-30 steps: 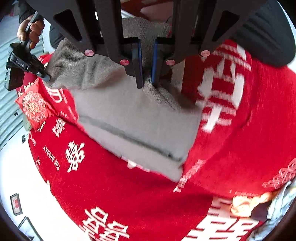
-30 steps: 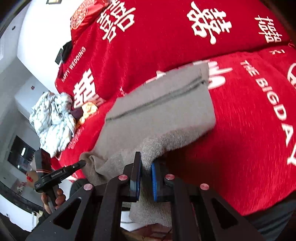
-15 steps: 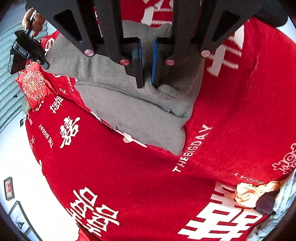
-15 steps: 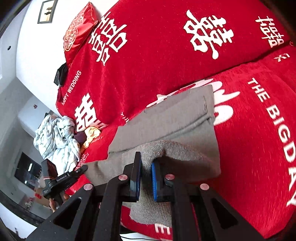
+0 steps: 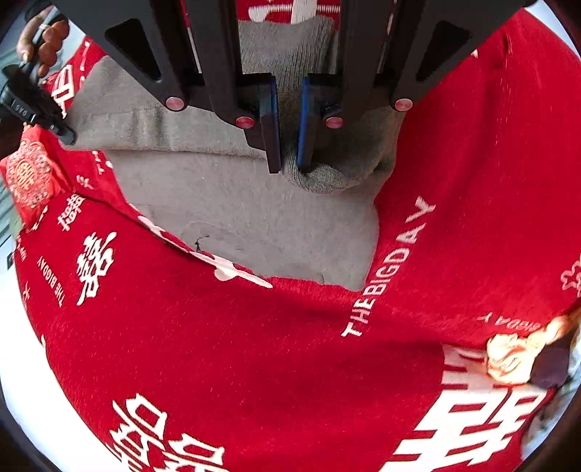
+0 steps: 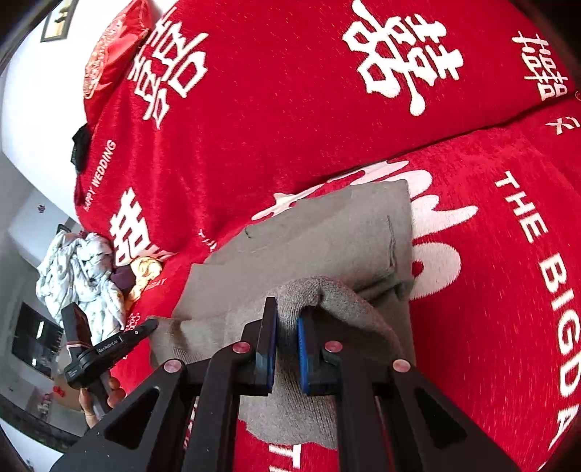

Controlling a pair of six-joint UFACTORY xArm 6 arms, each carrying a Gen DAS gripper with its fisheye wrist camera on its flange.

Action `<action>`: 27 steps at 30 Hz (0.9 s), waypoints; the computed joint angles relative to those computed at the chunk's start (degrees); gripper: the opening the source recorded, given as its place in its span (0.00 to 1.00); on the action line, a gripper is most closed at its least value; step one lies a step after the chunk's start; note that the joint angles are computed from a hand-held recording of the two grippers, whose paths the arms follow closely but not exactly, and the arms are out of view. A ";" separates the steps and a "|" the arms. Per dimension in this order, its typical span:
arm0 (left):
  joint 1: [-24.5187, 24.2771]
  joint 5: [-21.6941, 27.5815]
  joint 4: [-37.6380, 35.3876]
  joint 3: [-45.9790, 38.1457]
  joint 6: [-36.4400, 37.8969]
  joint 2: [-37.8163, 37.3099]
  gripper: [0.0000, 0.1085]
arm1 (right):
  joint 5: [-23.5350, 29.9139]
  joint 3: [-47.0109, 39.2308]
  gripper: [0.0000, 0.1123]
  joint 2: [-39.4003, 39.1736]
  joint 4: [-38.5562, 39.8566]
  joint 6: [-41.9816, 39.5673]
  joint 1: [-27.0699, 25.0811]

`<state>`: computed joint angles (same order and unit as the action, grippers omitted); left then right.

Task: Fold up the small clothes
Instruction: 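Lift the hem with both grippers and fold it toward the collar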

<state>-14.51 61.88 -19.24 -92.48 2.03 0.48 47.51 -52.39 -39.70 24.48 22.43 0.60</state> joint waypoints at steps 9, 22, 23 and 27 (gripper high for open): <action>-1.78 0.70 3.22 -8.16 -2.29 6.70 0.09 | -0.33 -4.59 0.09 6.52 0.18 -1.49 -1.76; -2.15 7.14 5.52 -27.82 -5.96 21.24 0.09 | -1.88 -10.58 0.09 16.29 3.37 -3.21 -4.08; -2.22 7.54 5.72 -28.99 -6.14 22.23 0.09 | -2.02 -10.66 0.09 16.83 3.49 -3.30 -4.23; -2.43 8.36 6.59 -31.99 -6.81 25.26 0.09 | -2.16 -10.63 0.09 18.26 3.25 -3.86 -4.69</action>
<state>-16.95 70.23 -12.66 -124.47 -4.78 25.74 45.36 -63.02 -21.44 27.73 18.57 -4.09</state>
